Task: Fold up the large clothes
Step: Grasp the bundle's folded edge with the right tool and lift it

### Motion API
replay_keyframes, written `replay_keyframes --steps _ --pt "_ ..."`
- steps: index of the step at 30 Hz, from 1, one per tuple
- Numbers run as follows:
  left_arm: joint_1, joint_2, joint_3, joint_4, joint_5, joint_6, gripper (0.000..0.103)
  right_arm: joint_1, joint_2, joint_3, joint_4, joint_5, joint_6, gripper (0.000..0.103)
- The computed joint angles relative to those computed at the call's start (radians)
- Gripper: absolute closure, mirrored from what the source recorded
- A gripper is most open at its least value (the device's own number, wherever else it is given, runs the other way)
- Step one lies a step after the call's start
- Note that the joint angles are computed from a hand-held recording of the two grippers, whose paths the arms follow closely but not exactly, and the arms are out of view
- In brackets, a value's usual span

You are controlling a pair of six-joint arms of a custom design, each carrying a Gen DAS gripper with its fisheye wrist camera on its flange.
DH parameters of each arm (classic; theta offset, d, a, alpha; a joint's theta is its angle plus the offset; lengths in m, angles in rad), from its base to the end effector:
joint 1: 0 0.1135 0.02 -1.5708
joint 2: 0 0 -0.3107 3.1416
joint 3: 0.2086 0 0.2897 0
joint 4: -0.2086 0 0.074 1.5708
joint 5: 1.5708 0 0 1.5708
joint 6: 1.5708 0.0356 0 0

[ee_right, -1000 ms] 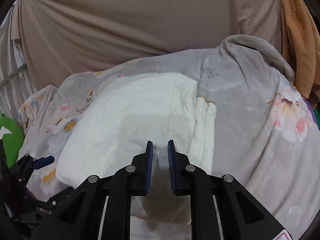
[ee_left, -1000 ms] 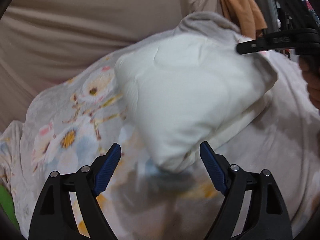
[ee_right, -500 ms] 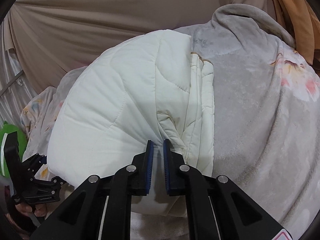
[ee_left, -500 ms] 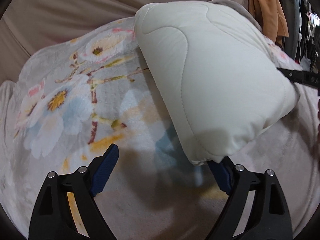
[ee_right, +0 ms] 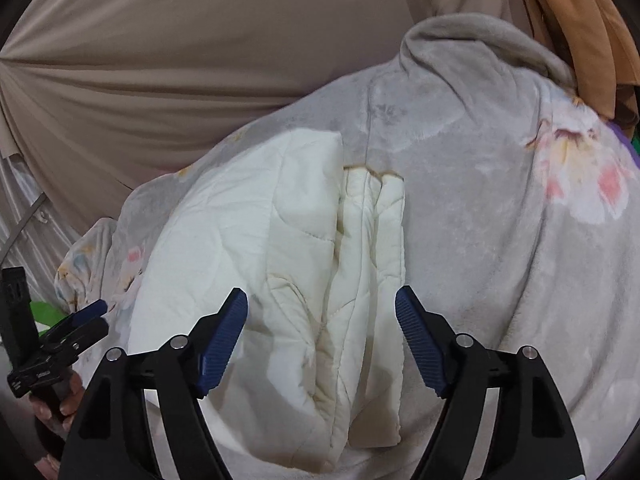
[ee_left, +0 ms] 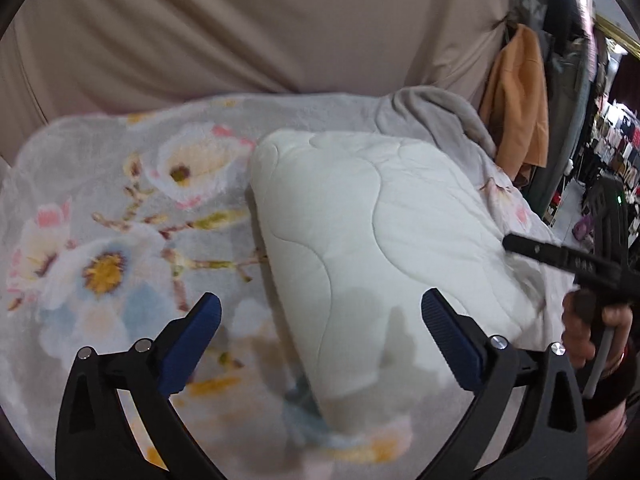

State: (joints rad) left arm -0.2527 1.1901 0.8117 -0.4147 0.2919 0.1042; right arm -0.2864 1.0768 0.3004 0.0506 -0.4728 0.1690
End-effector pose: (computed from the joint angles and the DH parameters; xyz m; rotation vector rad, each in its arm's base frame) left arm 0.2549 -0.0764 0.2760 0.5577 2.2929 -0.4169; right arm 0.1926 -0.0398 0.1611 0.2684 2.2292 0.4780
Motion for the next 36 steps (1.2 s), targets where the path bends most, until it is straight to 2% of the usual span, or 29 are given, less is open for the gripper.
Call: replay_keyframes --steps 3,6,9,12,15,26,29,31,32,33,34,36 --pt "-0.037 0.129 0.04 0.042 -0.017 -0.06 0.005 -0.025 0.183 0.026 0.076 -0.097 0.003 0.023" --pt "-0.064 0.169 0.04 0.092 -0.021 -0.104 0.005 -0.04 0.268 0.027 0.142 -0.148 0.01 0.018" --pt "-0.106 0.199 0.045 0.12 -0.048 -0.127 0.005 -0.027 0.297 0.019 0.185 -0.15 0.006 0.016" --pt "-0.156 0.198 0.03 0.159 -0.133 -0.148 0.005 0.002 0.312 0.002 0.242 -0.119 0.016 0.015" --pt "-0.178 0.195 0.014 0.189 -0.177 -0.157 0.005 0.01 0.331 -0.006 0.283 -0.11 0.019 0.015" --pt "-0.213 0.184 -0.047 0.289 -0.248 -0.168 0.005 0.029 0.399 -0.024 0.419 -0.118 0.045 0.011" --pt "-0.215 0.182 -0.042 0.279 -0.244 -0.162 0.005 0.031 0.394 -0.026 0.436 -0.121 0.042 0.021" --pt "-0.211 0.176 -0.033 0.259 -0.226 -0.153 0.006 0.042 0.341 -0.041 0.421 -0.111 0.034 0.045" --pt "-0.211 0.165 -0.029 0.246 -0.222 -0.147 0.012 0.049 0.31 -0.049 0.41 -0.1 0.032 0.053" --pt "-0.213 0.155 -0.027 0.236 -0.219 -0.145 0.017 0.051 0.273 -0.054 0.393 -0.098 0.028 0.066" --pt "-0.211 0.138 -0.024 0.223 -0.211 -0.137 0.02 0.061 0.226 -0.058 0.367 -0.084 0.033 0.072" --pt "-0.201 0.106 -0.015 0.196 -0.19 -0.122 0.033 0.089 0.135 -0.067 0.322 -0.04 0.037 0.077"
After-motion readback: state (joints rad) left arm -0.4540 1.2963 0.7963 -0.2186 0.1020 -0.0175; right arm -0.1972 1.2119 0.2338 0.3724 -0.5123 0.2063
